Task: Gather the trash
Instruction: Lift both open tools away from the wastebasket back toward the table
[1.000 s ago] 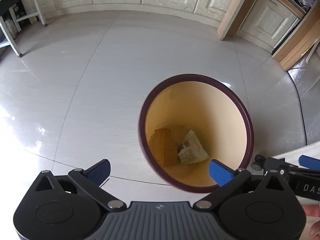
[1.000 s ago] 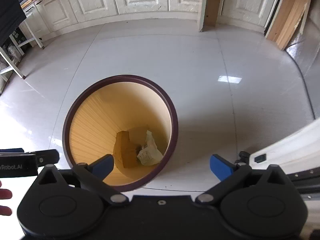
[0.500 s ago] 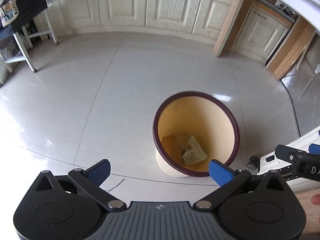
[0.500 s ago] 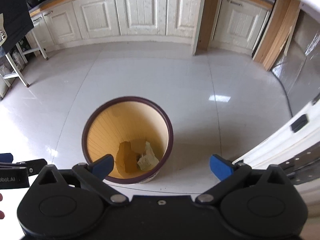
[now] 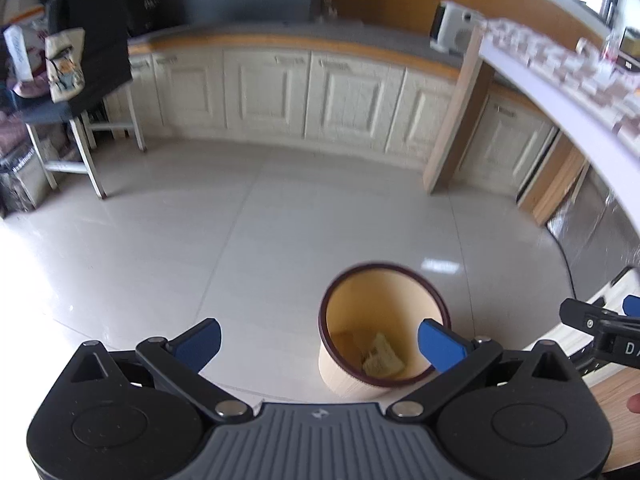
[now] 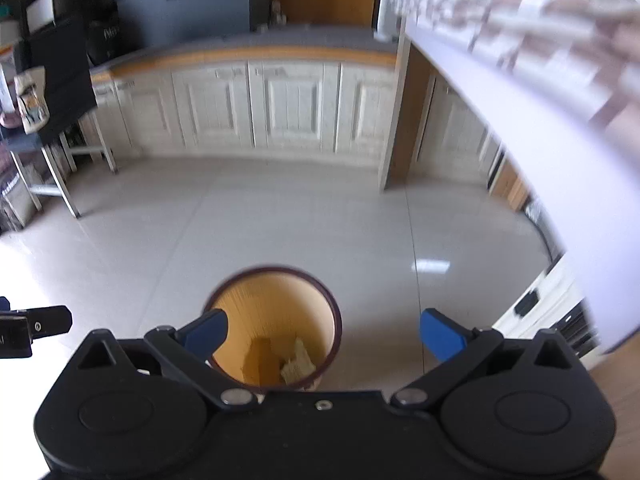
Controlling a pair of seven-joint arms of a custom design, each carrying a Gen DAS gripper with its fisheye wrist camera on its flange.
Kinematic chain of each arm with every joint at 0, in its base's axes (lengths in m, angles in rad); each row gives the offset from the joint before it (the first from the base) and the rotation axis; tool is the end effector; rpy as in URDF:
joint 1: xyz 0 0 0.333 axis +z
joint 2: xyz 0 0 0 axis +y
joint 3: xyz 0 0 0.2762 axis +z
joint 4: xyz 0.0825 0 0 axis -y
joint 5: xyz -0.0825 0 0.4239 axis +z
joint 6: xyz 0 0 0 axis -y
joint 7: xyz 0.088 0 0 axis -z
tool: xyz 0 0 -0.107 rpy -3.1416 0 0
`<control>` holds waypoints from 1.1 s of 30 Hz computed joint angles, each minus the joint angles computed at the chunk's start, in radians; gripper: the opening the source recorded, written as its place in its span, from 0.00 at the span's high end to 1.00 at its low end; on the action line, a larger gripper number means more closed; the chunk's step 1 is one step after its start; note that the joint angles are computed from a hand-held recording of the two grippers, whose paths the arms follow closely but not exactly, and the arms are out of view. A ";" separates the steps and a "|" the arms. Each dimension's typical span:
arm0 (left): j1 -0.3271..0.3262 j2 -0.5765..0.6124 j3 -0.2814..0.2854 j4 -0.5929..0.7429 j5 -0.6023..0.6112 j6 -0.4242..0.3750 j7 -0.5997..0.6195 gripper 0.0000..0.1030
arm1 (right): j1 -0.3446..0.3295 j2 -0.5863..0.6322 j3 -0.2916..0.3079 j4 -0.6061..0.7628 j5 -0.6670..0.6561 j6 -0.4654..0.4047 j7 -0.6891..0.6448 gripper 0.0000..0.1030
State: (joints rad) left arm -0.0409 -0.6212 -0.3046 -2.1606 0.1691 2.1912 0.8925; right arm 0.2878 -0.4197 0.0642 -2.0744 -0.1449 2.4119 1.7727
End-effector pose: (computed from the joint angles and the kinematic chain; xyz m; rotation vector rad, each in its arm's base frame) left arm 0.4352 -0.1838 0.6559 -2.0411 1.5441 -0.6632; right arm 0.4958 0.1869 0.6478 -1.9397 1.5464 -0.6612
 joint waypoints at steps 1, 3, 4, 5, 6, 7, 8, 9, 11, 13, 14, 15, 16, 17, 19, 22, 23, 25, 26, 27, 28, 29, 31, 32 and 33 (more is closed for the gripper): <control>0.001 -0.012 0.000 0.003 0.004 -0.001 -0.002 0.00 | 0.000 -0.016 0.003 -0.001 -0.004 0.007 0.002 0.00; 0.004 -0.034 -0.004 0.015 0.010 -0.004 -0.007 0.00 | 0.005 -0.042 0.003 0.000 -0.004 0.014 -0.007 0.00; 0.005 -0.045 -0.006 0.021 0.013 -0.006 -0.009 0.00 | 0.009 -0.052 0.003 0.003 -0.002 0.019 -0.013 0.00; 0.008 -0.053 -0.008 0.028 0.015 -0.009 -0.010 0.00 | 0.013 -0.065 0.002 0.004 0.001 0.025 -0.020 0.00; 0.011 -0.061 -0.012 0.037 0.020 -0.012 -0.012 0.00 | 0.016 -0.076 0.001 0.005 0.003 0.031 -0.024 0.00; 0.015 -0.069 -0.015 0.046 0.025 -0.014 -0.012 0.00 | 0.017 -0.084 0.003 0.011 0.003 0.033 -0.026 0.00; 0.018 -0.074 -0.018 0.056 0.029 -0.013 -0.011 0.00 | 0.017 -0.094 0.005 0.015 0.001 0.038 -0.026 0.00; 0.021 -0.079 -0.022 0.068 0.033 -0.016 -0.012 0.00 | 0.018 -0.104 0.006 0.016 0.001 0.047 -0.027 0.00; 0.027 -0.091 -0.030 0.085 0.045 -0.012 -0.012 0.00 | 0.029 -0.121 -0.003 0.024 0.017 0.062 -0.042 0.00; 0.034 -0.103 -0.041 0.105 0.058 -0.007 -0.015 0.00 | 0.034 -0.130 -0.008 0.038 0.030 0.063 -0.050 0.00; 0.036 -0.106 -0.044 0.114 0.061 -0.002 -0.014 0.00 | 0.032 -0.138 -0.007 0.043 0.030 0.062 -0.049 0.00; 0.037 -0.111 -0.045 0.123 0.062 0.005 -0.012 0.00 | 0.030 -0.148 -0.007 0.042 0.030 0.067 -0.050 0.00; 0.039 -0.113 -0.048 0.132 0.065 0.011 -0.012 0.00 | 0.033 -0.158 -0.012 0.044 0.035 0.072 -0.058 0.00; 0.042 -0.115 -0.053 0.142 0.068 0.016 -0.012 0.00 | 0.035 -0.169 -0.015 0.046 0.040 0.077 -0.064 0.00; 0.048 -0.119 -0.066 0.160 0.076 0.027 -0.018 0.00 | 0.032 -0.190 -0.017 0.045 0.042 0.091 -0.068 0.00; 0.053 -0.113 -0.085 0.195 0.085 0.045 -0.020 0.00 | 0.020 -0.234 -0.020 0.034 0.036 0.117 -0.065 0.00; 0.056 -0.105 -0.094 0.212 0.089 0.049 -0.022 0.00 | 0.019 -0.249 -0.025 0.026 0.038 0.124 -0.067 0.00; 0.060 -0.091 -0.108 0.237 0.098 0.061 -0.026 0.00 | 0.014 -0.277 -0.035 0.016 0.039 0.132 -0.072 0.00; 0.062 -0.081 -0.117 0.254 0.103 0.068 -0.031 0.00 | 0.009 -0.290 -0.040 0.013 0.037 0.136 -0.075 0.00; 0.064 -0.073 -0.124 0.266 0.108 0.075 -0.036 0.00 | 0.002 -0.300 -0.044 0.012 0.034 0.139 -0.078 0.00; 0.067 -0.064 -0.132 0.280 0.116 0.083 -0.041 0.00 | -0.006 -0.312 -0.049 0.009 0.030 0.143 -0.081 0.00; 0.071 -0.052 -0.143 0.296 0.125 0.092 -0.049 0.00 | -0.010 -0.322 -0.055 0.006 0.028 0.146 -0.087 0.00; 0.077 -0.029 -0.163 0.327 0.143 0.108 -0.065 0.00 | -0.027 -0.344 -0.068 0.001 0.023 0.152 -0.095 0.00; 0.080 -0.013 -0.175 0.348 0.153 0.112 -0.074 0.00 | -0.035 -0.352 -0.074 0.001 0.020 0.155 -0.099 0.00; 0.082 0.001 -0.185 0.367 0.163 0.112 -0.084 0.00 | -0.043 -0.358 -0.079 -0.001 0.019 0.160 -0.102 0.00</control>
State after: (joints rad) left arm 0.0414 -0.6198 -0.4899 -1.7932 0.3319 2.3035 0.8083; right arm 0.2448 -0.7778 -0.0150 -2.0750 -0.1262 2.5720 1.6710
